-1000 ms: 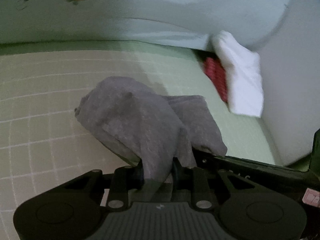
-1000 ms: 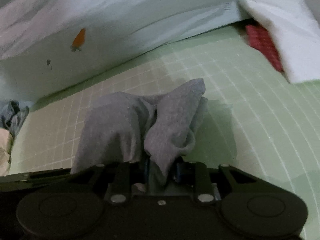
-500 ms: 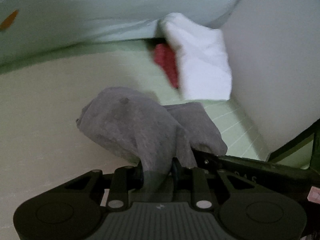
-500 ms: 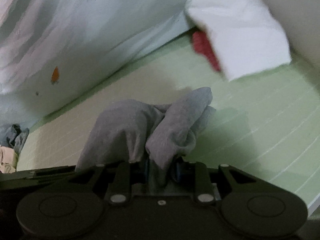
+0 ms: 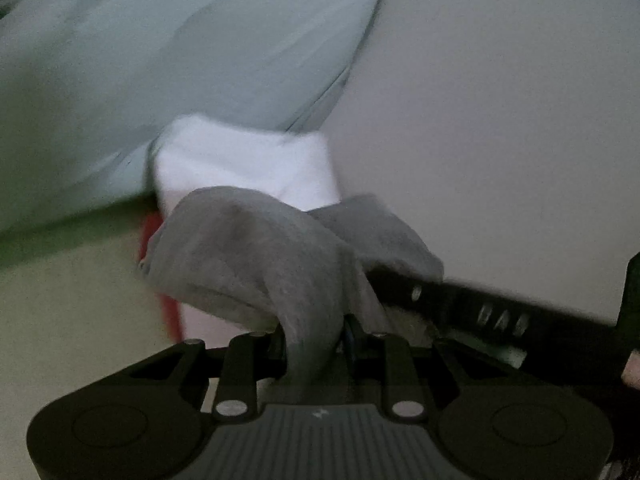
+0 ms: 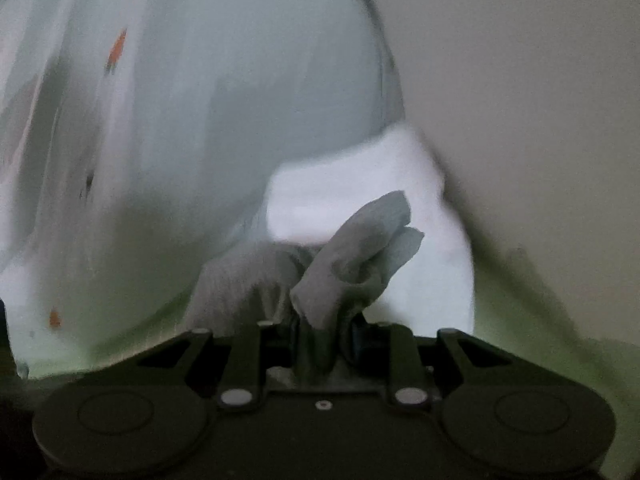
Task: Fold clothes
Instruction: 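Lift the grey bundle with both grippers and carry it toward the white towel, then lower the grey bundle onto the white towel stack with both grippers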
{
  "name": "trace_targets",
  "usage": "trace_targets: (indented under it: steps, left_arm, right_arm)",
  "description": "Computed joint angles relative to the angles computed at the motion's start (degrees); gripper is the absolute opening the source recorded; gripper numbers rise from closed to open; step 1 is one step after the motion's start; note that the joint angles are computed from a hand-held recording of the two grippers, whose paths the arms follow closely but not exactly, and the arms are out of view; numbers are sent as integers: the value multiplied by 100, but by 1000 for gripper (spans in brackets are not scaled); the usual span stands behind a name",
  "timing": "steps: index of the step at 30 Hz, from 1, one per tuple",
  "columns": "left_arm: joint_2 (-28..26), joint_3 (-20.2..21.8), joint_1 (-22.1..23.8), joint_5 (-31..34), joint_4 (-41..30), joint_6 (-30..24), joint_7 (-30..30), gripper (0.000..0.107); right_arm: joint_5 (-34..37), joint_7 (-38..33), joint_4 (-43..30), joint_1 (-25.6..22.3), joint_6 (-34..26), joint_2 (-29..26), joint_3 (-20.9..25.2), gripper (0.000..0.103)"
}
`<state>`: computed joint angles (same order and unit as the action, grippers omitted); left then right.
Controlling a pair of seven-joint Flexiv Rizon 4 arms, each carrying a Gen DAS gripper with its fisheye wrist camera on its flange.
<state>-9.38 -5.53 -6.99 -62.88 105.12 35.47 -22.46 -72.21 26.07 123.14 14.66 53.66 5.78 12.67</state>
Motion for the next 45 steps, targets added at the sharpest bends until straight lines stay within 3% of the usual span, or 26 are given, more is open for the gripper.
trace_targets:
  steps: [3, 6, 7, 10, 12, 14, 19, 22, 24, 29, 33, 36, 37, 39, 40, 41, 42, 44, 45]
  left_arm:
    - [-368, -249, -129, -140, -525, 254, -2, 26]
    - [-706, -485, -234, -469, -970, 664, 168, 15]
    - [-835, -564, -264, -568, -1134, 812, 216, 15]
    - [-1255, -556, -414, 224, -1589, 1387, -251, 16]
    - [-1430, -483, -388, 694, -1611, 1572, -781, 14]
    - [-1527, -435, -245, 994, -1553, 1429, -1285, 19]
    - [-1582, -378, 28, 1628, -1292, 1188, -1985, 32]
    - [-1586, -425, 117, 1811, -1219, 1030, -2230, 38]
    - [-1560, -487, 128, 1830, -1170, 978, -2303, 46]
    - [-1404, -662, 174, 1479, -981, 916, -2194, 81]
    - [-1338, -739, -9, 1201, -777, 1155, -1992, 91]
    - [-1517, -701, -214, 1473, -933, 1223, -2269, 91]
    - [-1571, -693, -267, 1579, -985, 1242, -2381, 89]
    - [-1484, -763, -221, 1437, -849, 1239, -2290, 66]
    - [-1483, -789, -201, 1374, -843, 1199, -2259, 42]
    - [-1470, -808, -141, 1296, -845, 1064, -2208, 28]
    - [-1447, -817, -59, 1174, -836, 928, -2117, 25]
    - [-1426, -784, 100, 906, -819, 676, -2010, 11]
    - [-1431, -750, 182, 765, -813, 565, -2003, 11]
  right_arm:
    - [-1022, 73, -284, -401, 702, -61, -428, 13]
    - [-1768, -218, -820, -690, 1037, -380, -697, 11]
    - [-1765, -385, -928, -736, 1059, -515, -742, 11]
    - [-1302, -880, -1086, -817, 1116, -886, -849, 12]
    - [-985, -841, -912, -849, 1064, -969, -871, 20]
    - [-662, -649, -545, -868, 953, -910, -840, 30]
    - [332, -338, 399, -845, 459, -557, -642, 38]
    - [562, -178, 687, -810, 299, -408, -551, 42]
    - [653, -120, 754, -778, 194, -391, -516, 44]
    - [607, 26, 872, -756, 213, -342, -513, 56]
    - [625, 59, 1033, -777, 261, -197, -467, 60]
    - [689, 73, 1110, -808, 358, -147, -459, 61]
    - [718, 65, 1152, -806, 357, -108, -435, 61]
    - [771, 62, 1234, -802, 358, -36, -391, 61]
    - [804, 74, 1275, -798, 358, 0, -368, 61]
    - [822, 102, 1308, -799, 373, 20, -354, 61]
    - [837, 119, 1331, -802, 393, 30, -348, 61]
    - [884, 119, 1371, -803, 422, 49, -335, 61]
    - [887, 113, 1376, -806, 439, 46, -334, 61]
